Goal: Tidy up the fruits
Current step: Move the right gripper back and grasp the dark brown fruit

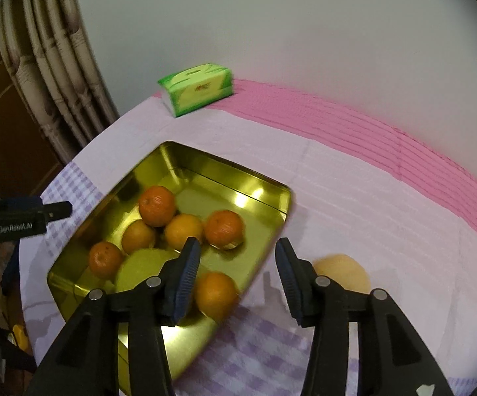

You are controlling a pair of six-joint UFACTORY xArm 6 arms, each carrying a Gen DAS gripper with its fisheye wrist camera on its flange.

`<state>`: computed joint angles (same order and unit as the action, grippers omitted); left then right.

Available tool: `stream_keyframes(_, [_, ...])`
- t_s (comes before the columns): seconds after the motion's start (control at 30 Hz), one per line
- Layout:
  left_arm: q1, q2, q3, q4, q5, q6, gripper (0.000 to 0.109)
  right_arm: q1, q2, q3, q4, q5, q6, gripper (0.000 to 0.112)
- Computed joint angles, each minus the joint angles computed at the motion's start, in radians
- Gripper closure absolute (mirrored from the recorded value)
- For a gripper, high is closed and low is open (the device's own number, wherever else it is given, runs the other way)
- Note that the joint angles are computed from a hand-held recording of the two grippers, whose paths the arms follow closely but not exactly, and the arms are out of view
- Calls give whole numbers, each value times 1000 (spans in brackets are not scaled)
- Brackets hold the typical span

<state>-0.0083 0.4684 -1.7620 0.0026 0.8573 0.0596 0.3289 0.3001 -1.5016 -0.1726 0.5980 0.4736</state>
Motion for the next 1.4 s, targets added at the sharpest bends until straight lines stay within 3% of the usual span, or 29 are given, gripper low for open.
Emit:
stream_keyframes(0.27, [-5, -12, 19, -3, -21, 17, 33, -83, -169, 236, -112, 20, 102, 66])
stream_keyframes(0.53, [-16, -23, 47, 18, -50, 30, 33, -138, -250, 395, -95, -4, 124, 66])
stream_keyframes(1.07, [-44, -39, 88, 68, -81, 35, 33, -139, -184, 409, -170, -104, 235, 67])
stream_keyframes(1.23, [-67, -64, 98, 71, -83, 51, 33, -133, -185, 419, -241, -123, 259, 76])
stream_keyframes(1.4, [-105, -95, 108, 40, -80, 95, 33, -131, -196, 438, -293, -144, 291, 76])
